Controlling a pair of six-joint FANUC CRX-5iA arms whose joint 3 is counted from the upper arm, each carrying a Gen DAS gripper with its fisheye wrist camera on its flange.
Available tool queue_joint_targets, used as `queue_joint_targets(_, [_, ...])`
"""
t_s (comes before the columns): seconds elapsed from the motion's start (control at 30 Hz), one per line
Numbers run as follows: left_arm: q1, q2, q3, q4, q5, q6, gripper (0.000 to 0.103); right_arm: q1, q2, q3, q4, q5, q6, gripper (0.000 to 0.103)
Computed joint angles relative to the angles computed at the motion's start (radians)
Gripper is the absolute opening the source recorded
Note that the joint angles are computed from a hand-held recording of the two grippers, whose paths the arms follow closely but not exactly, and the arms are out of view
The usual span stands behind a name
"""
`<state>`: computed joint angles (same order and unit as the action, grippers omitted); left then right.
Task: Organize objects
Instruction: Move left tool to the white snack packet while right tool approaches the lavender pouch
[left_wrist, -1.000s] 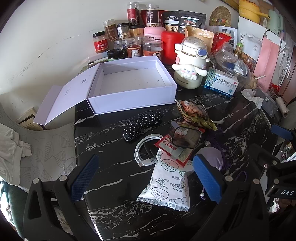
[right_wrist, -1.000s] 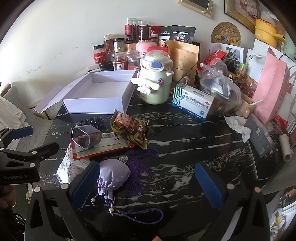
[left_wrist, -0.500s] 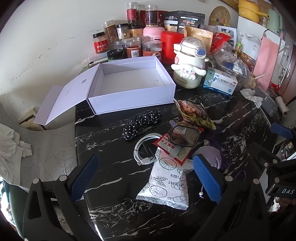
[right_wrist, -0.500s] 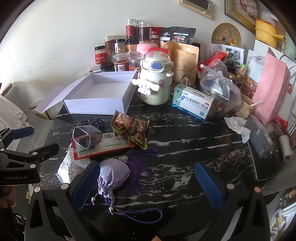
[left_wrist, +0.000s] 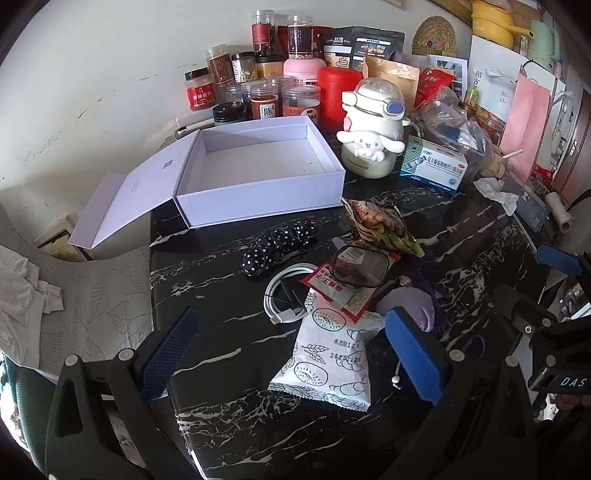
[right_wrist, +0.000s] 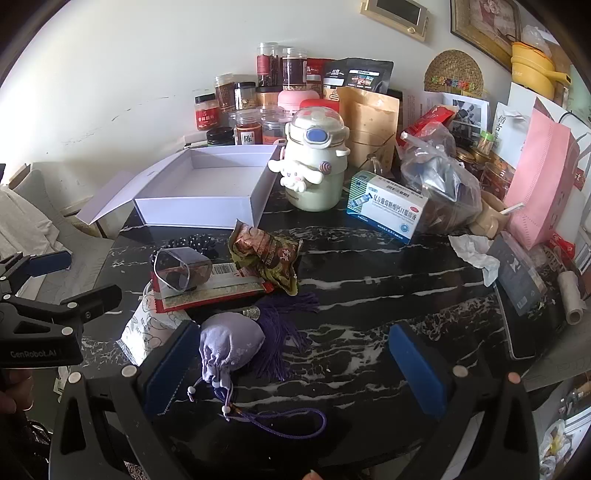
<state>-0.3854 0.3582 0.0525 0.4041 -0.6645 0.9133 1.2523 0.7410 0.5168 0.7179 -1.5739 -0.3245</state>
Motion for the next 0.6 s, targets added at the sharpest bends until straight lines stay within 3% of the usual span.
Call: queue_joint_targets(0.6, [0.000,-0.047,-0.100,0.045,0.013,-0.056,0.102,0.026,-0.014,-0.041,-0.022,0.057,-0.033,0.102])
